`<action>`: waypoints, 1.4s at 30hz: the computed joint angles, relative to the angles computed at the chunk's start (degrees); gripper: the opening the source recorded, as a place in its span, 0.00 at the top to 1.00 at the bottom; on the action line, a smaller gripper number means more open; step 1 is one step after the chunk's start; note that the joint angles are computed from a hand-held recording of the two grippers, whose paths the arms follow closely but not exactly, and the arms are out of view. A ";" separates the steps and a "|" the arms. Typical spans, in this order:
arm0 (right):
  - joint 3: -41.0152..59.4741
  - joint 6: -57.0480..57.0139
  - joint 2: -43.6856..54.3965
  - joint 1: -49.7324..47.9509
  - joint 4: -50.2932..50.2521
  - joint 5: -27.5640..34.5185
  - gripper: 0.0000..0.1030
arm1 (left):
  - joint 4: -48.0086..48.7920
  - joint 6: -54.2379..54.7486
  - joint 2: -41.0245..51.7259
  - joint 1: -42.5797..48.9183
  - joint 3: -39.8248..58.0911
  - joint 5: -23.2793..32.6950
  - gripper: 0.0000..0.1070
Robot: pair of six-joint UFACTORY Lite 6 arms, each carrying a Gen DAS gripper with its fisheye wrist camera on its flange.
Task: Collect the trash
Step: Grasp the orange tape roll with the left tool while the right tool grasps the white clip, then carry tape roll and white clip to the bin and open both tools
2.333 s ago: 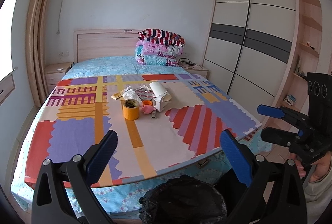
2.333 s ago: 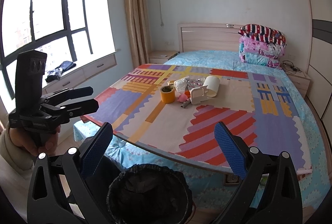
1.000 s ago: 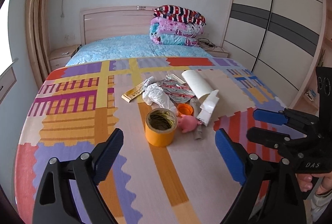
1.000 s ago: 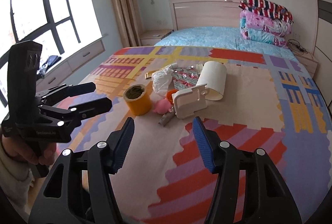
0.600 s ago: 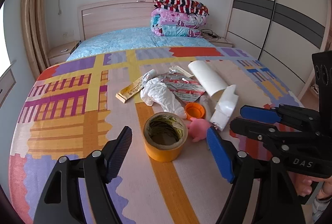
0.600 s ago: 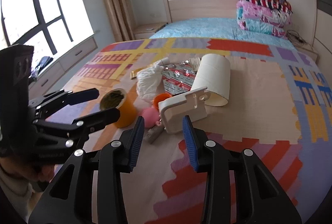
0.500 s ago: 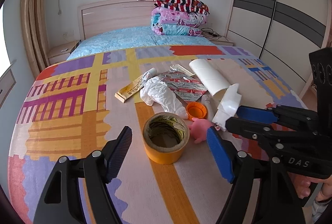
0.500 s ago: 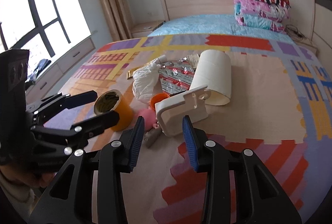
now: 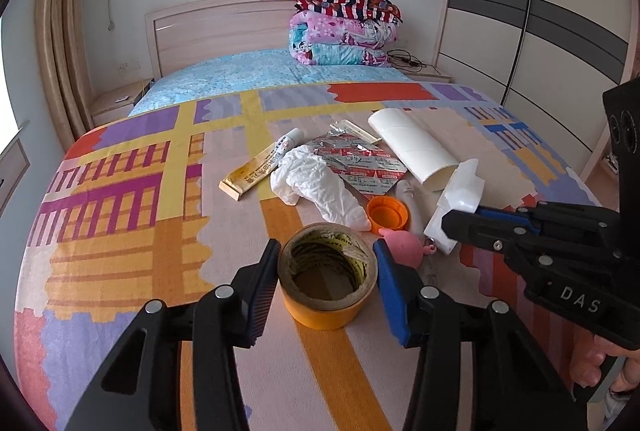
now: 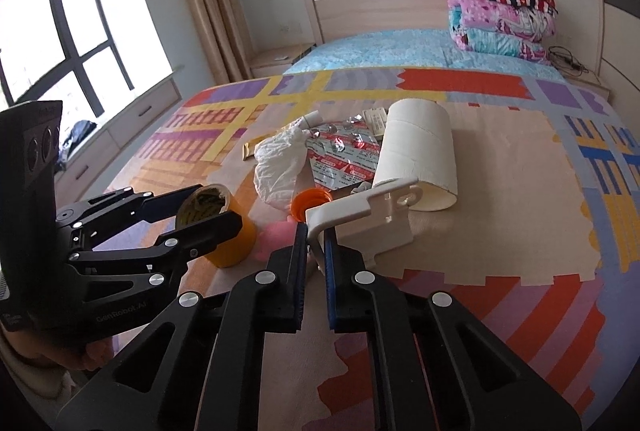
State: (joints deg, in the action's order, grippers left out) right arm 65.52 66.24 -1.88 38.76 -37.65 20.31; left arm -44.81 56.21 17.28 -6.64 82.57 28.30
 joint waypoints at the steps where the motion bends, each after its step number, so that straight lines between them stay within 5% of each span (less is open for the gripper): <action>1: -0.04 0.47 -0.35 0.21 -0.86 0.39 0.93 | 0.09 -0.08 -0.42 0.12 -0.35 0.06 0.57; 17: -5.04 6.59 -13.98 9.11 -6.99 10.48 0.94 | -4.51 4.56 -18.59 4.26 -14.05 4.42 0.57; 42: -15.75 33.85 -29.76 53.65 -18.94 44.80 0.93 | -2.83 4.53 -56.33 10.42 -38.18 22.34 0.57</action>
State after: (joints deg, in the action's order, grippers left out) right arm 49.77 100.10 -31.63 92.41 -56.60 65.11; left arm -47.64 60.75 -39.05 3.79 44.40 50.63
